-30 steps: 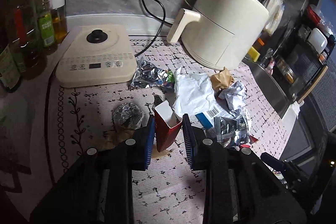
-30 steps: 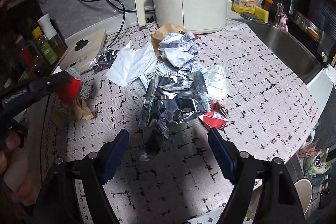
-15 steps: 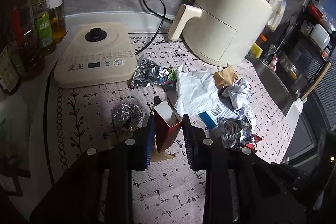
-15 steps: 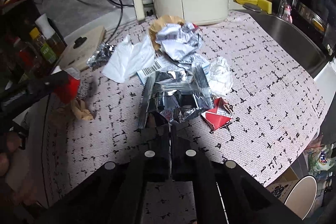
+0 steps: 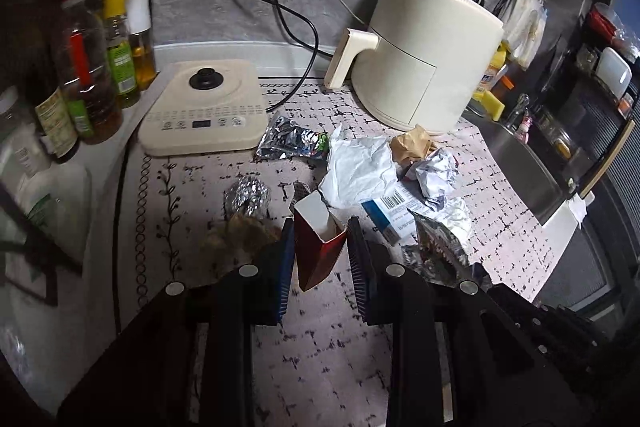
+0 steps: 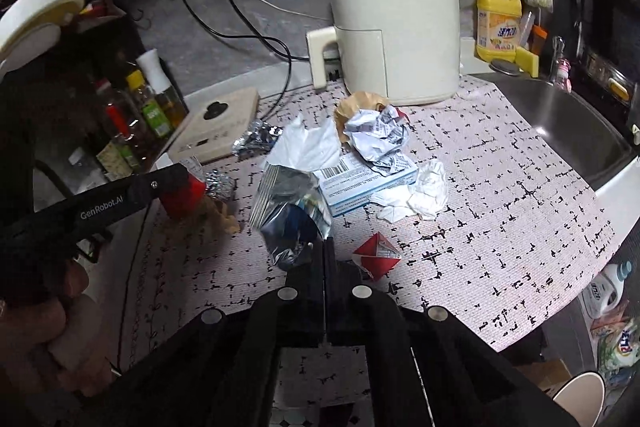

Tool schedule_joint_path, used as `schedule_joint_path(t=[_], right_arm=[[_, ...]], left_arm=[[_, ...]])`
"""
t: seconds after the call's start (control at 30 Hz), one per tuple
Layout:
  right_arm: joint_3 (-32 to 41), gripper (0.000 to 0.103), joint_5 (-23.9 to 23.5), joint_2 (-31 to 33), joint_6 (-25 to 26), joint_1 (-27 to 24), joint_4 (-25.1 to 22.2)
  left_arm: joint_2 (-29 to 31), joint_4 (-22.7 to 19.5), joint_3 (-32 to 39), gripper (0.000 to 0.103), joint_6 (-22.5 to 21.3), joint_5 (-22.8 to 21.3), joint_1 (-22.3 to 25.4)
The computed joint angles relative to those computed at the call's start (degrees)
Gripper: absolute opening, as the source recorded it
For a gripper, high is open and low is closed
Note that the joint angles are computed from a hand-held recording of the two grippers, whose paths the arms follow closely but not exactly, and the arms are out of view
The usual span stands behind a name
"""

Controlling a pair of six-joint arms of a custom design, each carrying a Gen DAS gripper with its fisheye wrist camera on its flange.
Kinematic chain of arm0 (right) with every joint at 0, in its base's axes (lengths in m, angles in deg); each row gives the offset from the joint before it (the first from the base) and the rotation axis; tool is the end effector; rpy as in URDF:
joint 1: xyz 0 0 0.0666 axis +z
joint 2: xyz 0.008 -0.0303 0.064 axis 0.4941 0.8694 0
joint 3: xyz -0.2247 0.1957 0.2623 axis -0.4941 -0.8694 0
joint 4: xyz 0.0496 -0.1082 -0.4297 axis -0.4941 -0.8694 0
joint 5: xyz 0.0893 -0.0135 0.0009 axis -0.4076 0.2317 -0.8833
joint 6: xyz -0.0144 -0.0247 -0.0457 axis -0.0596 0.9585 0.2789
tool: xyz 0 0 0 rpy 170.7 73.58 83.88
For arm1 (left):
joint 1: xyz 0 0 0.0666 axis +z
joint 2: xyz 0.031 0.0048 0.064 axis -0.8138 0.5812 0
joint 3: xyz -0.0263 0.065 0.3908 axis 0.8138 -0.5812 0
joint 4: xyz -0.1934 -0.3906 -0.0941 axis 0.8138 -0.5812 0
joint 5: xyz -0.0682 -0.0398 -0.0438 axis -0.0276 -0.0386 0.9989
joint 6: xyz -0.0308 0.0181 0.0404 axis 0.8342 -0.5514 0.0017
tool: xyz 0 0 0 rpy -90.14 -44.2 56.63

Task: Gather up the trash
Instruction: 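Grasp the red paper cup with the left tool while the right tool grasps a foil wrapper, then carry the red cup and foil wrapper down to the white floor bin with both tools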

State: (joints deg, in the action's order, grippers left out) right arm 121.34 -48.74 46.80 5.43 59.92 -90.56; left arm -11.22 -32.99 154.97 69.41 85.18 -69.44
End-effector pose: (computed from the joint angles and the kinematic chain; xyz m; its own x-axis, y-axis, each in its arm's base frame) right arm 0.4608 0.2654 0.4254 -0.7193 -0.0181 -0.6945 -0.2142 0.9567 0.1970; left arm 0.4849 -0.1284 0.4336 -0.7081 -0.1793 -0.6830 -0.0297 0.9739 -0.2249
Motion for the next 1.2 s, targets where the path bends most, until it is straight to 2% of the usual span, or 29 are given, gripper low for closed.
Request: schedule_joint_path(t=[0.27,0.53,0.93,1.2], right_arm=[[-1.3,0.001,-2.5,-3.0,2.7,1.2,1.5],[-1.3,0.001,-3.2,-5.0,4.6,2.4,2.8],[-4.7,0.001,-0.5,-10.9,3.9,1.2,2.2],[-7.6,0.001,2.6,-14.9,1.5,-1.0,0.5]], left_arm=[[-7.2,-1.0,-3.6,0.026,2.9,-6.5,-1.3],[-11.0,-1.8,-5.1,0.026,4.7,-10.0,-1.9],[-10.7,-0.9,-4.4,0.026,4.5,-9.9,-5.6],[-9.4,0.5,-4.0,0.026,4.2,-7.6,-8.3]])
